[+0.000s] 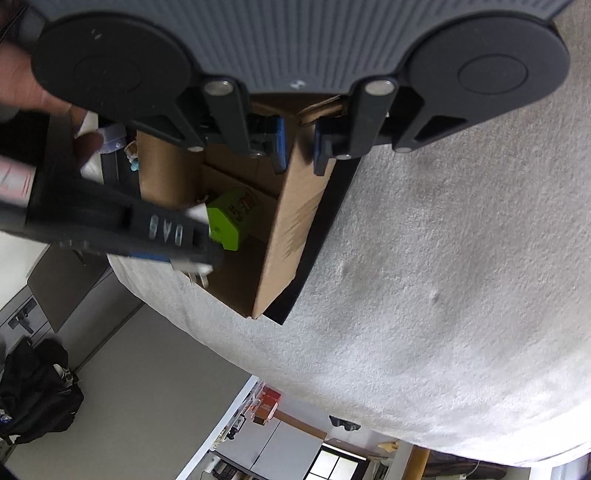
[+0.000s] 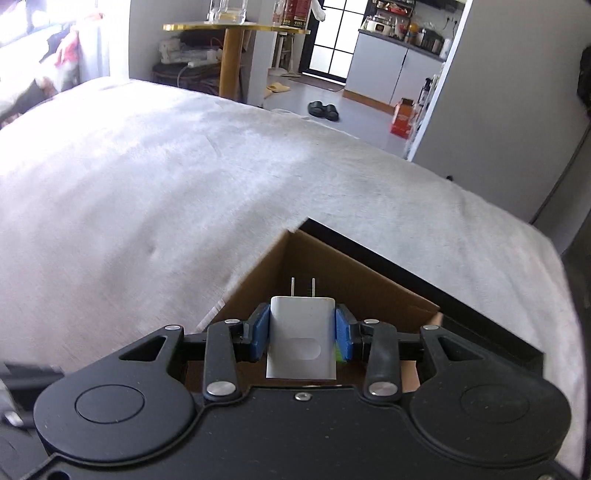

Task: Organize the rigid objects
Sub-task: 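Carry the white charger into the cardboard box and open the right gripper, then lower the right gripper onto the pink-haired doll figure and close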

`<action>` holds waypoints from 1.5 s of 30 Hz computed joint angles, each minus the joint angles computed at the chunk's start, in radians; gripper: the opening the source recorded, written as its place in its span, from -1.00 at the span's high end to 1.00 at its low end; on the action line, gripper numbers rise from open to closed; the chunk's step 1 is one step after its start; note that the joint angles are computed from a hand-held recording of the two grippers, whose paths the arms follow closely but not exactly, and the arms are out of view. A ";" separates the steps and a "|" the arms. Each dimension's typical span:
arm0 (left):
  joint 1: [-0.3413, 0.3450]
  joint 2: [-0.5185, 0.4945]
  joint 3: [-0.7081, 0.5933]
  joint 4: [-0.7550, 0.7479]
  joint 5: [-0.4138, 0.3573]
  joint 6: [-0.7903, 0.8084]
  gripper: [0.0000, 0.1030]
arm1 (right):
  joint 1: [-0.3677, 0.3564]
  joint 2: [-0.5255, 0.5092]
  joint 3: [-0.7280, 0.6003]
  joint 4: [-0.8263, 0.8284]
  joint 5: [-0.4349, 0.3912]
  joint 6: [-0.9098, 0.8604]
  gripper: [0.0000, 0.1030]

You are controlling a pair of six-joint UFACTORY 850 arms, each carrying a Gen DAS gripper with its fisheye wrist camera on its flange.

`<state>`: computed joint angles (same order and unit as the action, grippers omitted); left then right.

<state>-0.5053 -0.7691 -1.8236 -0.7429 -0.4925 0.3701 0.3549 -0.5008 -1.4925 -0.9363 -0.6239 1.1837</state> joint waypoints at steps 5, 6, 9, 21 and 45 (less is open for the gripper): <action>-0.002 -0.002 -0.003 0.013 0.000 -0.017 0.74 | -0.012 -0.006 -0.031 -0.011 0.041 0.005 0.29; -0.001 -0.002 -0.003 0.013 -0.001 -0.020 0.74 | -0.013 -0.008 -0.037 -0.016 0.045 0.010 0.28; -0.001 -0.004 -0.005 0.015 -0.001 -0.023 0.74 | -0.021 -0.018 -0.056 -0.011 0.067 0.008 0.18; -0.007 -0.002 -0.003 0.055 0.007 -0.043 0.74 | -0.038 0.050 0.038 0.064 0.061 -0.019 0.17; -0.064 -0.005 -0.030 0.453 0.047 -0.368 0.75 | -0.110 0.301 0.358 0.147 0.213 -0.059 0.04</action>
